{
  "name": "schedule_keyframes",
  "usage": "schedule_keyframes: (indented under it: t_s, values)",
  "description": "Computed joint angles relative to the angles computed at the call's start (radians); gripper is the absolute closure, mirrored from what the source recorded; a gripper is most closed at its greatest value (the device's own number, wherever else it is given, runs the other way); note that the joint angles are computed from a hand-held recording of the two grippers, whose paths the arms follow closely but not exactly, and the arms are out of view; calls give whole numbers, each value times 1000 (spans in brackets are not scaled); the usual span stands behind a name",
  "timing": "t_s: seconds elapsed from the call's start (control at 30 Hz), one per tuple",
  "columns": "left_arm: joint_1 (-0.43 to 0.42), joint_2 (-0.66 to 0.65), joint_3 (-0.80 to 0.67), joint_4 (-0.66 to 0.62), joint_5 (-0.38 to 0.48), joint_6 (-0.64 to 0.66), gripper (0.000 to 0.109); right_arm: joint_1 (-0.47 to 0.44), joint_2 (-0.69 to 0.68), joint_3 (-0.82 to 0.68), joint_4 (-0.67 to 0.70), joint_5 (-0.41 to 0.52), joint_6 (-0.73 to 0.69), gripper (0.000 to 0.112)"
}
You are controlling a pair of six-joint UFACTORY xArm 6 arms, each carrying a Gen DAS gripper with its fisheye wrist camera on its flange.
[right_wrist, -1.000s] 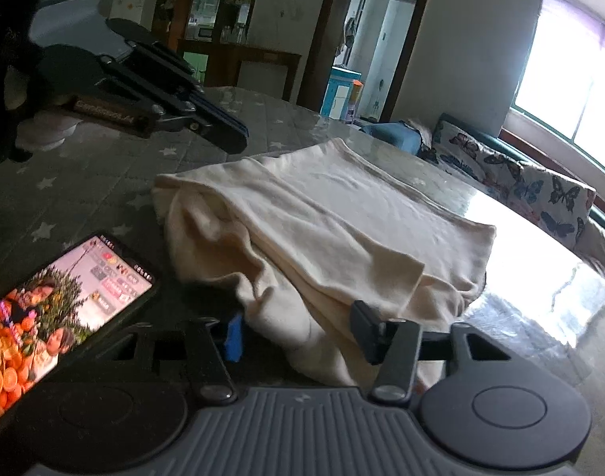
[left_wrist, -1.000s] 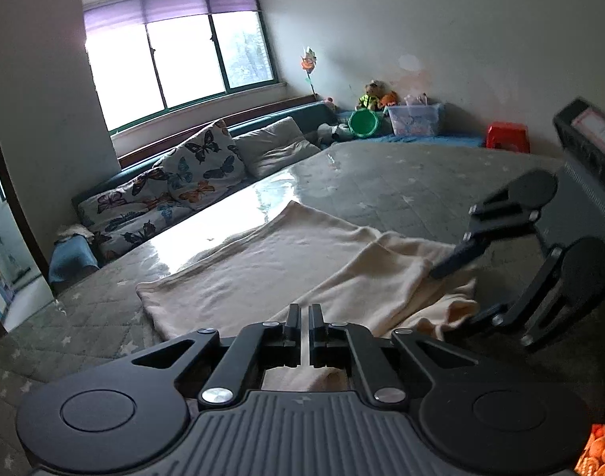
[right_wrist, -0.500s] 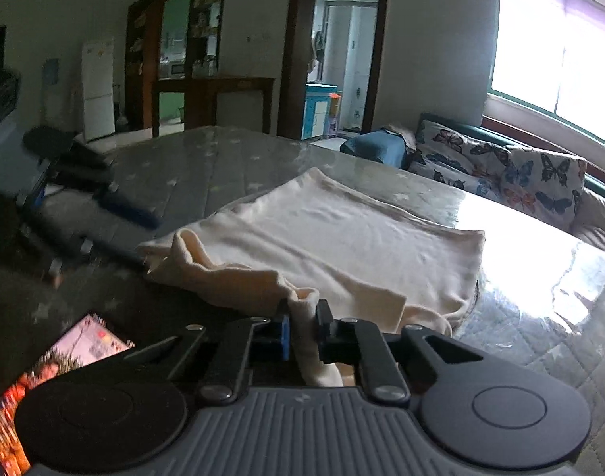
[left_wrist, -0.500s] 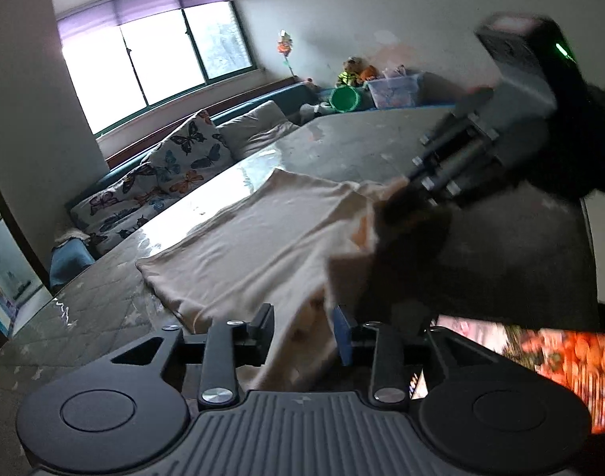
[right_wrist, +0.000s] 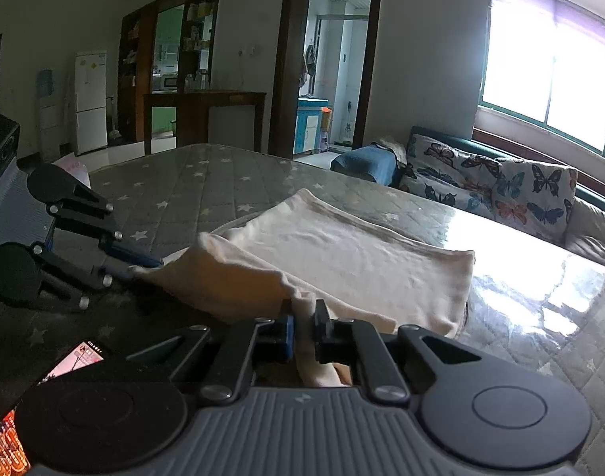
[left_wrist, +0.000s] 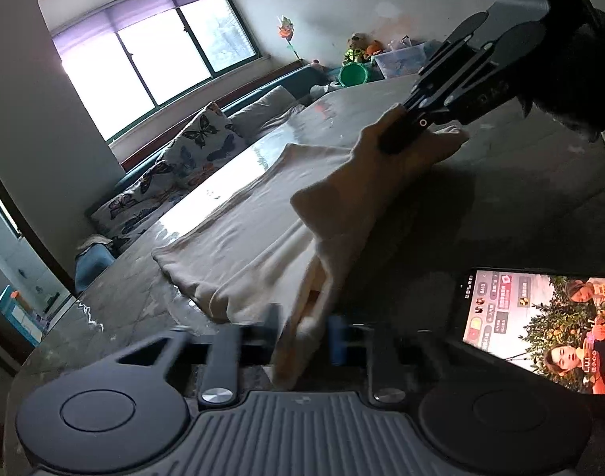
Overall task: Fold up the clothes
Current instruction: 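Lift the hem with the right gripper while the left gripper lifts the other hem corner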
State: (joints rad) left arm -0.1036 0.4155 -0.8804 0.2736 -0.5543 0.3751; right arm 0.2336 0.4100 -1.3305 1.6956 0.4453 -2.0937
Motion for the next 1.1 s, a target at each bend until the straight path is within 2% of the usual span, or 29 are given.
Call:
schedule_keyframes:
  t_s: [0.3, 0.53, 0.7, 0.87, 1.0, 1.1]
  values:
    - [-5, -61, 82, -23, -84, -1, 97, -19, -114, 130, 83, 47, -121, 107]
    - [-6, -201, 241, 3, -124, -50, 97, -55, -290, 304, -5, 121, -92, 107]
    - [18, -350, 354, 105, -113, -155, 97, -86, -406, 377, -102, 180, -23, 107]
    - [16, -379, 335, 94, -95, -132, 97, -84, -382, 300, -168, 195, 31, 107]
    - [21, -294, 224, 31, -87, -82, 97, -60, -278, 163, -178, 167, 36, 107]
    - [54, -200, 88, 66, -44, -129, 97, -36, -153, 10, -238, 126, 112, 107]
